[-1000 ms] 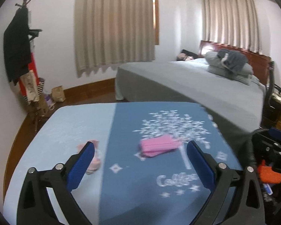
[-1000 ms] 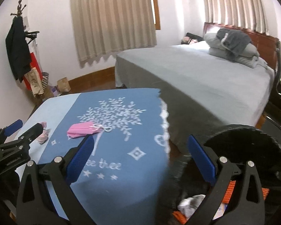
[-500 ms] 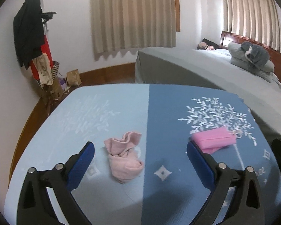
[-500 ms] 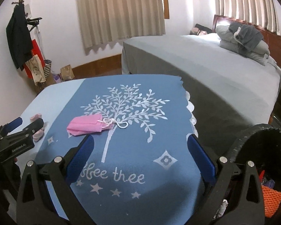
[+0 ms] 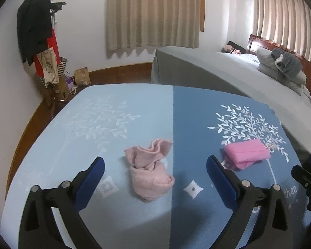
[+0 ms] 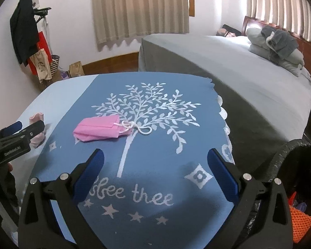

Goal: Collect trash
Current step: 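Close the left gripper on the pink sock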

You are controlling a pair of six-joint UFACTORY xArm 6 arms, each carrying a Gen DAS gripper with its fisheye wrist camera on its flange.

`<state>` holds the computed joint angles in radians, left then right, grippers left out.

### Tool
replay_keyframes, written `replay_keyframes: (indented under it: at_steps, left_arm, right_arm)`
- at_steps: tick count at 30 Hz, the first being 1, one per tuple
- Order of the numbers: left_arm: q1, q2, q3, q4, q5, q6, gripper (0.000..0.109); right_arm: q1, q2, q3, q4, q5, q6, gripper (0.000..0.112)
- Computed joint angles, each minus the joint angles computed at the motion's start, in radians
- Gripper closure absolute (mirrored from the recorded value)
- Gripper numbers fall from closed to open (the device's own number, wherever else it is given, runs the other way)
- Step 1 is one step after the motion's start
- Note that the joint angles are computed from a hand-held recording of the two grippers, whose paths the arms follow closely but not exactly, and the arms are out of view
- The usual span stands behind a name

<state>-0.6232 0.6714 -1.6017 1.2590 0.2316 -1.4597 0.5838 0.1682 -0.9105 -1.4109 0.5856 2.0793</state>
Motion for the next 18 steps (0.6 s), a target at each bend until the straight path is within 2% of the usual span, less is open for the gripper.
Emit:
replay_keyframes:
  at_steps: [4, 9, 15, 18]
  left_arm:
    - [0.002, -0.009, 0.01, -0.01, 0.023, 0.0, 0.013]
    - [0.001, 0.021, -0.019, -0.145, 0.032, 0.127, 0.014]
    - [0.012, -0.019, 0.023, -0.023, 0.023, -0.001, 0.015]
    - [0.012, -0.009, 0.016, -0.055, 0.024, 0.037, 0.015]
  right_arm:
    - [-0.009, 0.009, -0.006, 0.006, -0.016, -0.002, 0.015]
    - [-0.021, 0.016, -0.005, 0.013, -0.04, -0.007, 0.015]
    - [-0.02, 0.02, -0.011, 0.013, -0.04, -0.021, 0.015]
    - [-0.023, 0.03, -0.019, 0.014, -0.053, -0.024, 0.015]
